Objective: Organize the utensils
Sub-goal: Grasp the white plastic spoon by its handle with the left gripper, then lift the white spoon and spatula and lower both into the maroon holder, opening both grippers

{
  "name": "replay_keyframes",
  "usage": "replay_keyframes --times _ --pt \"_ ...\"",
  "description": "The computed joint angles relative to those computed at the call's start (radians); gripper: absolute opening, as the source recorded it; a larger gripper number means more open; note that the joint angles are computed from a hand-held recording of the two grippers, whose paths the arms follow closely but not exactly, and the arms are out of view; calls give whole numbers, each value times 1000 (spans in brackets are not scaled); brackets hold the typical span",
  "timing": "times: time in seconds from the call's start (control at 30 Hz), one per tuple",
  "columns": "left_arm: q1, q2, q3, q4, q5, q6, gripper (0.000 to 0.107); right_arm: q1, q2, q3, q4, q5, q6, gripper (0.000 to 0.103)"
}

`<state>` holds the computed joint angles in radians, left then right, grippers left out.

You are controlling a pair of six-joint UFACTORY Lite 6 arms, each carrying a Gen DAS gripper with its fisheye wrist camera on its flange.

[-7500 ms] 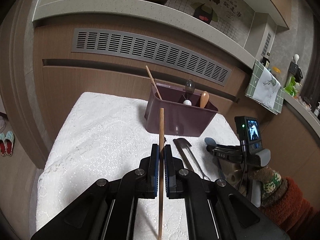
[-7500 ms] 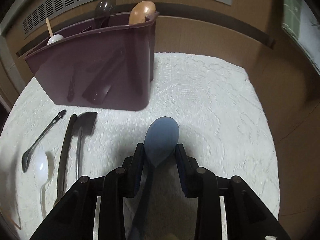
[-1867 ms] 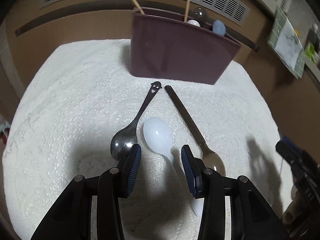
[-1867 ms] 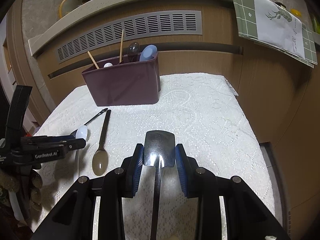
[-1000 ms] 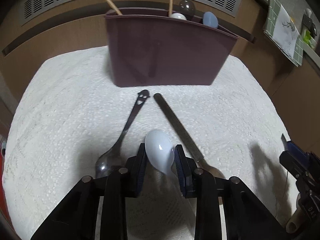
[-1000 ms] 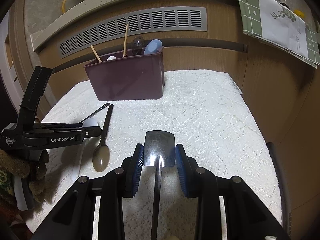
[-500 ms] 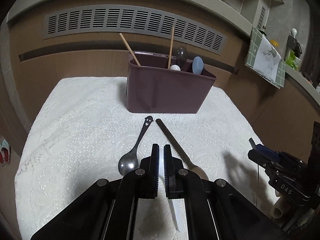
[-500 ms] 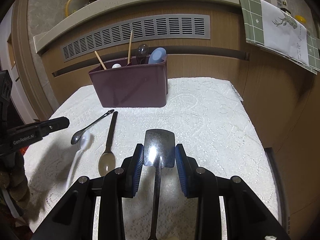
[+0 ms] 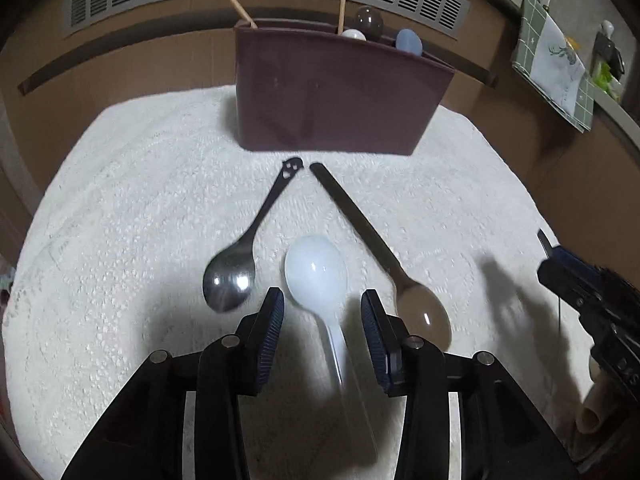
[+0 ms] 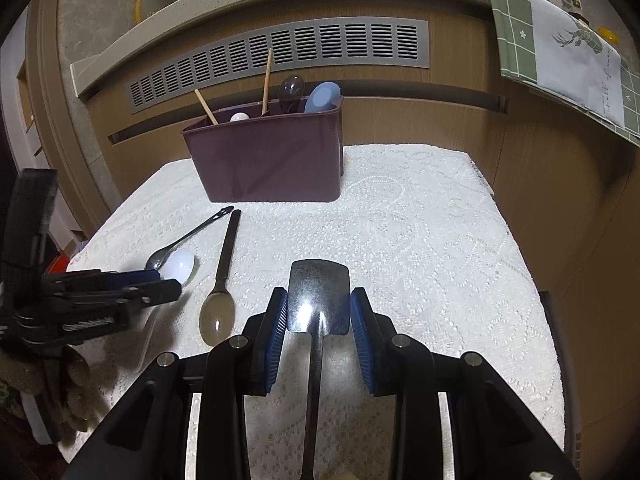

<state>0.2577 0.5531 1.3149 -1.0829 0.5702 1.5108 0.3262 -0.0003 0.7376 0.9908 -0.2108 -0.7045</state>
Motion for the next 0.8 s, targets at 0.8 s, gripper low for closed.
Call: replay_keyframes --times 0.8 --pt "44 -72 -46 -216 32 162 34 9 23 5 -34 -44 18 29"
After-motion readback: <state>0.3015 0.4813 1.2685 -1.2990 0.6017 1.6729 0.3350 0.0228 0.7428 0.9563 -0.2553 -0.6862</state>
